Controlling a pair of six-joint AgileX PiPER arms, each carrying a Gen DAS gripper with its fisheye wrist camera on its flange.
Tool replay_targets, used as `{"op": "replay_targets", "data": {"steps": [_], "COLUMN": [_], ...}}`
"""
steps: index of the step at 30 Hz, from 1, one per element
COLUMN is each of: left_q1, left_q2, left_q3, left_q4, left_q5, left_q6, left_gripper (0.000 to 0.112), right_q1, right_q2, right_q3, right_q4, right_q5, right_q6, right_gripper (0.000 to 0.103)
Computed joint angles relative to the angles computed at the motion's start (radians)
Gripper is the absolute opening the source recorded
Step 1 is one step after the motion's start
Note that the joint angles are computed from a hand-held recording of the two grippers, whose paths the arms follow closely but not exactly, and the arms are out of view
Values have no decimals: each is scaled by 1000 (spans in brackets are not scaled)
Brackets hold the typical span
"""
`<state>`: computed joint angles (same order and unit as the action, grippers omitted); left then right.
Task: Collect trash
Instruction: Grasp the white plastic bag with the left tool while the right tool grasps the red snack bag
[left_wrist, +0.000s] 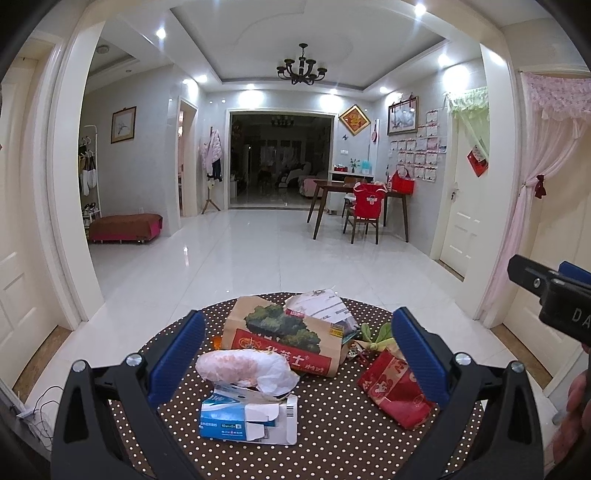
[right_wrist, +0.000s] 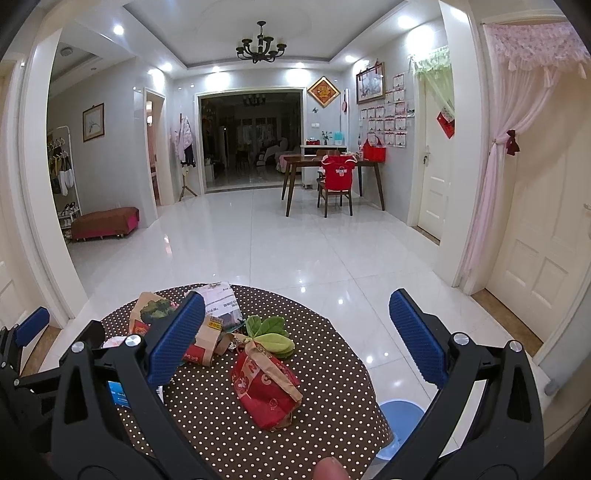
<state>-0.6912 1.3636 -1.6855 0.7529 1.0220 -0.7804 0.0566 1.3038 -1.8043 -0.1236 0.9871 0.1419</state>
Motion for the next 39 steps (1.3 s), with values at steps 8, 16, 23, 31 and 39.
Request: {"op": "replay_targets", "data": {"steps": [8, 16, 23, 31, 39], "left_q1": [2, 75, 148, 272, 340], "left_q2": [3, -39, -73, -115, -87], "left_q3": [11, 142, 266, 409, 419], "left_q4": [2, -70, -135, -284, -322], "left_q5": [-8, -27, -50, -102, -133], "left_q6": [3, 10, 34, 142, 293], "left_gripper": [99, 99, 99, 99, 99], "right_q1": [-26, -129, -116, -139, -222], "right_q2": [2, 70, 120, 223, 255], "right_q3": [11, 116, 193, 228, 241], "right_q4": [20, 189, 250, 371, 604], "right_q5": [7, 34, 30, 24, 70], "right_q6": [-22, -165, -230, -316, -466], "right_gripper": [98, 98, 98, 97, 29]}}
